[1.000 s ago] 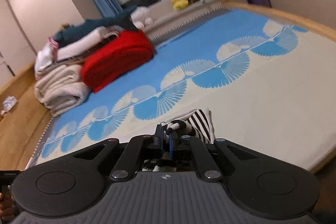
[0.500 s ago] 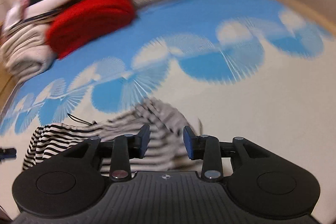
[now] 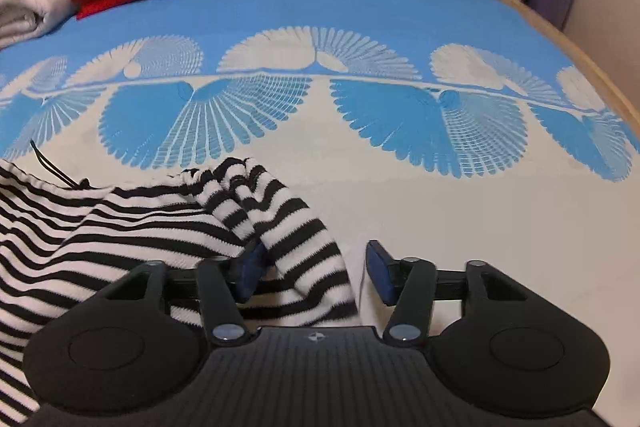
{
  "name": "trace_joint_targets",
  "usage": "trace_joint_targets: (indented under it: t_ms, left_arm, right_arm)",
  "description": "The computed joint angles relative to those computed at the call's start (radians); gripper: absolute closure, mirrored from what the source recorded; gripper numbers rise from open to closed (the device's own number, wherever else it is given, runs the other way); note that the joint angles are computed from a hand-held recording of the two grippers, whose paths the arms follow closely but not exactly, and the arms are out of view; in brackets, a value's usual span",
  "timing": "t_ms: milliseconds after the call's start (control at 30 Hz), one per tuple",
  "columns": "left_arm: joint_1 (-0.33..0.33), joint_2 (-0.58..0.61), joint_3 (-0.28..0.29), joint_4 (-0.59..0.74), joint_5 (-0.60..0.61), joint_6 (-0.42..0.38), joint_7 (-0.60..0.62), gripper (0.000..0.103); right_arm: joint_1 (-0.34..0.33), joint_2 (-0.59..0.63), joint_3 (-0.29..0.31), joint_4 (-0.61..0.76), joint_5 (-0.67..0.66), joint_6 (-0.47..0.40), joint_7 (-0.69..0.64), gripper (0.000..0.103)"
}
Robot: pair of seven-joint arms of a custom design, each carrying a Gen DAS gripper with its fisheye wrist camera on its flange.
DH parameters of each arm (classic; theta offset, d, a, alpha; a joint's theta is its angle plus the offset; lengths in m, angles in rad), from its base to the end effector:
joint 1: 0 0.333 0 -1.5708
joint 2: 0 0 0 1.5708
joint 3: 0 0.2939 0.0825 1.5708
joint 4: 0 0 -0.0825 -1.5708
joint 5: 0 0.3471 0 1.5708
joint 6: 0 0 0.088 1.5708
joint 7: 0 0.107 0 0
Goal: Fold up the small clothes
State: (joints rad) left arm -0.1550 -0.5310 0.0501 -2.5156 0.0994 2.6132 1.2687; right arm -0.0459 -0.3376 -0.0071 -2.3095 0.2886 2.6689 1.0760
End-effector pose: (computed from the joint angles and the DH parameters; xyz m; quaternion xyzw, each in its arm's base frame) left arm 0.4052 -0.0427 0.5290 -0.7142 0.6276 -0.2450 0.1898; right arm 0.4668 -0.0335 0.5514 -0.7332 0.5805 -0.2425 0.2581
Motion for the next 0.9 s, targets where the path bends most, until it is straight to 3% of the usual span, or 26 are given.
trace_joint_targets:
  t_ms: [33,67,133,167,233,300,333,367,400,467,533,600,733,800,900]
  left_arm:
    - [-0.031,0.013,0.032,0.007,-0.04,0.01,0.057,0.099]
    - [-0.028,0.011,0.03,0.008,-0.026,0.022,0.053,0.1]
    - [0.058,-0.009,-0.028,-0.011,0.043,0.129,-0.047,0.1]
    - [0.071,-0.014,-0.026,-0.017,0.046,0.178,-0.085,0.1]
    - [0.102,-0.006,-0.047,-0.012,0.093,0.202,-0.143,0.097]
    - [0.079,0.027,-0.05,0.025,0.11,0.097,-0.148,0.081]
    - [0.028,0.057,-0.021,0.065,0.067,-0.023,-0.102,0.056]
    - [0.004,0.071,-0.008,0.089,0.029,-0.105,-0.059,0.056]
    - [0.015,0.064,-0.026,0.089,0.045,-0.138,-0.066,0.057]
    - [0.046,0.006,-0.055,0.067,0.08,-0.135,-0.109,0.055]
    - [0.017,-0.09,-0.003,0.037,0.006,-0.13,-0.104,0.054]
    - [-0.002,-0.157,0.033,0.048,-0.049,-0.205,-0.102,0.054]
    - [-0.018,-0.317,0.07,0.033,-0.092,-0.396,-0.063,0.05]
    - [-0.02,-0.372,0.072,-0.005,-0.096,-0.449,-0.06,0.048]
    - [-0.012,-0.461,0.097,-0.1,-0.118,-0.504,-0.074,0.048]
  right_arm:
    - [0.015,0.011,-0.013,0.016,0.025,-0.01,-0.02,0.094]
    - [0.036,0.016,-0.033,0.029,0.073,-0.017,-0.046,0.101]
    - [0.072,0.0,-0.052,0.022,0.178,0.075,-0.088,0.101]
    - [0.087,-0.006,-0.057,0.017,0.224,0.13,-0.101,0.101]
    - [0.091,0.005,-0.05,0.024,0.276,0.195,-0.084,0.101]
    - [0.043,0.032,-0.006,0.033,0.207,0.175,-0.015,0.098]
    - [0.004,0.048,0.024,0.046,0.127,0.111,0.043,0.097]
    - [-0.016,0.061,0.037,0.064,0.065,0.04,0.086,0.095]
    - [-0.032,0.066,0.044,0.081,0.001,-0.043,0.127,0.091]
    - [-0.027,0.04,0.028,0.074,-0.029,-0.089,0.156,0.087]
    - [-0.012,-0.025,-0.013,0.046,0.029,-0.09,0.154,0.079]
    - [-0.013,-0.085,-0.055,0.045,0.092,-0.143,0.157,0.065]
    - [-0.032,-0.178,-0.155,0.079,0.181,-0.383,0.102,0.059]
    - [-0.064,-0.212,-0.168,0.059,0.168,-0.465,0.06,0.054]
    - [-0.119,-0.231,-0.149,0.012,0.132,-0.524,0.062,0.054]
